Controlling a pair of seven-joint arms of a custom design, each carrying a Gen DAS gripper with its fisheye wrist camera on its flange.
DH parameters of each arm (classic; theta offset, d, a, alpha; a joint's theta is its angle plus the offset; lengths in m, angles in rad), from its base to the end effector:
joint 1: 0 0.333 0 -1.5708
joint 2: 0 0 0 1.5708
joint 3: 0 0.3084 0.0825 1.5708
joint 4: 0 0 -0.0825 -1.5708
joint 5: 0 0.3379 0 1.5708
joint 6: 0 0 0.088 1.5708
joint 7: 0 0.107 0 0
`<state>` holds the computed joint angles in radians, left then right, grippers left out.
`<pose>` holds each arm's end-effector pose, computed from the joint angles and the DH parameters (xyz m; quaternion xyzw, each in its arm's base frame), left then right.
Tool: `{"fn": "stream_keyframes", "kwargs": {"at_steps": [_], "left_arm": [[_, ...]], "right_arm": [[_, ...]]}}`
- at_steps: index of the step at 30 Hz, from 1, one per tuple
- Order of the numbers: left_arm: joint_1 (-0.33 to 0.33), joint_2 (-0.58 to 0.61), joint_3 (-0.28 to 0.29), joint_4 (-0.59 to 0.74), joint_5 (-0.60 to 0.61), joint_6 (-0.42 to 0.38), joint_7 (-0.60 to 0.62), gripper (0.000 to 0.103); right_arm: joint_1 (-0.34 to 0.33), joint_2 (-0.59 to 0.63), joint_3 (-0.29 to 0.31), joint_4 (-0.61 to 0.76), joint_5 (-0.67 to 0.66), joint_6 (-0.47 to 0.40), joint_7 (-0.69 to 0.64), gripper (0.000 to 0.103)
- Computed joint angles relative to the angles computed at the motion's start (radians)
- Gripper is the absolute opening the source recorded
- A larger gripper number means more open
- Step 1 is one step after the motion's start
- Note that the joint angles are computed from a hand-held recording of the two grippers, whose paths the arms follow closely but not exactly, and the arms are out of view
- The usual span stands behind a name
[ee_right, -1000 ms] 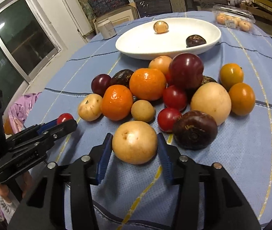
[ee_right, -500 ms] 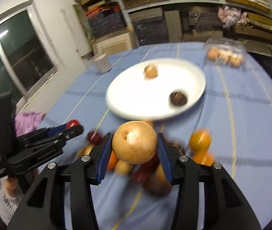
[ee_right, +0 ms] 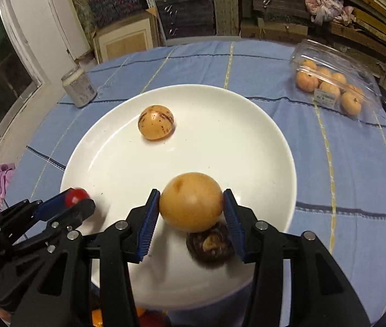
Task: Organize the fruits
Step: 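Carry both fruits onto the white plate and open both tools, then grasp the pale round fruit with the left tool while the right tool grasps a dark plum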
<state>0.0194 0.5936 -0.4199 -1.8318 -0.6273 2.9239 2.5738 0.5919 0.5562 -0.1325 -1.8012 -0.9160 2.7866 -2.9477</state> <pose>0.6200 -0.1837 0.3010 -0.4017 0.8533 -0.3202 0.0900 0.5543 0.3258 0.2973 -0.4978 0.8045 -0.1952 0.2586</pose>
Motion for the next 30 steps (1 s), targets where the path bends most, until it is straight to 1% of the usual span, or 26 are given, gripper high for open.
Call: {"fn": "stream_keyframes", "kwargs": {"at_steps": [1,2,3,4,6,7,8,9,10,11,12,13,14,15,18,19,20,22,23,24,27,28,30], "left_arm": [[0.008,0.003,-0.01,0.0,-0.005,0.003,0.013,0.035],[0.018,0.003,-0.021,-0.005,-0.013,0.014,0.026,0.04],[0.041,-0.001,-0.046,-0.013,-0.033,0.02,0.049,0.046],[0.063,-0.008,-0.068,-0.022,-0.054,0.019,0.069,0.052],[0.12,-0.033,-0.122,-0.051,-0.121,0.025,0.129,0.053],[0.15,-0.047,-0.146,-0.065,-0.16,0.024,0.167,0.053],[0.181,-0.062,-0.168,-0.079,-0.206,0.019,0.208,0.053],[0.217,-0.081,-0.192,-0.097,-0.258,0.012,0.252,0.053],[0.238,-0.097,-0.203,-0.113,-0.302,0.007,0.286,0.054],[0.276,-0.117,-0.223,-0.138,-0.364,0.003,0.337,0.055],[0.311,-0.135,-0.24,-0.165,-0.429,0.004,0.393,0.058],[0.331,-0.148,-0.244,-0.185,-0.476,0.006,0.434,0.059],[0.343,-0.159,-0.243,-0.201,-0.513,0.006,0.469,0.059],[0.356,-0.169,-0.24,-0.221,-0.552,0.007,0.506,0.059],[0.383,-0.2,-0.222,-0.281,-0.655,0.0,0.607,0.059],[0.388,-0.211,-0.218,-0.301,-0.692,0.006,0.65,0.059],[0.389,-0.221,-0.21,-0.316,-0.719,0.004,0.684,0.059],[0.39,-0.245,-0.192,-0.345,-0.755,-0.018,0.734,0.059],[0.391,-0.257,-0.186,-0.358,-0.785,-0.029,0.77,0.059],[0.388,-0.268,-0.179,-0.369,-0.814,-0.034,0.805,0.059],[0.363,-0.286,-0.163,-0.387,-0.948,-0.01,0.959,0.06],[0.354,-0.293,-0.154,-0.389,-0.98,-0.01,0.996,0.062],[0.341,-0.302,-0.129,-0.396,-0.967,-0.046,0.984,0.064]], "right_arm": [[0.006,-0.004,-0.006,-0.004,-0.006,0.002,0.015,0.055],[0.028,-0.017,-0.03,-0.017,-0.041,0.007,0.066,0.061],[0.06,-0.038,-0.062,-0.038,-0.098,0.007,0.14,0.062],[0.08,-0.061,-0.077,-0.059,-0.154,-0.002,0.205,0.062],[0.131,-0.132,-0.108,-0.126,-0.294,-0.025,0.366,0.062],[0.149,-0.166,-0.112,-0.159,-0.353,-0.042,0.432,0.063],[0.169,-0.205,-0.11,-0.199,-0.412,-0.07,0.499,0.068],[0.194,-0.249,-0.102,-0.246,-0.465,-0.117,0.562,0.07],[0.214,-0.284,-0.086,-0.285,-0.498,-0.17,0.607,0.075],[0.232,-0.313,-0.067,-0.32,-0.523,-0.225,0.645,0.079],[0.258,-0.342,-0.041,-0.36,-0.539,-0.3,0.686,0.08],[0.271,-0.355,-0.017,-0.386,-0.545,-0.353,0.714,0.081],[0.282,-0.363,0.007,-0.408,-0.547,-0.398,0.742,0.081],[0.296,-0.368,0.033,-0.434,-0.562,-0.44,0.796,0.081],[0.312,-0.357,0.098,-0.494,-0.627,-0.512,0.98,0.082],[0.311,-0.345,0.118,-0.5,-0.612,-0.533,1.007,0.082],[0.299,-0.34,0.135,-0.503,-0.568,-0.529,0.993,0.082],[0.284,-0.352,0.162,-0.526,-0.601,-0.539,1.053,0.083],[0.281,-0.362,0.176,-0.542,-0.623,-0.558,1.101,0.086],[0.274,-0.364,0.191,-0.548,-0.625,-0.57,1.115,0.086],[0.238,-0.36,0.227,-0.547,-0.639,-0.558,1.127,0.086],[0.225,-0.359,0.238,-0.546,-0.651,-0.549,1.13,0.086],[0.203,-0.345,0.265,-0.53,-0.654,-0.541,1.106,0.086]]}}
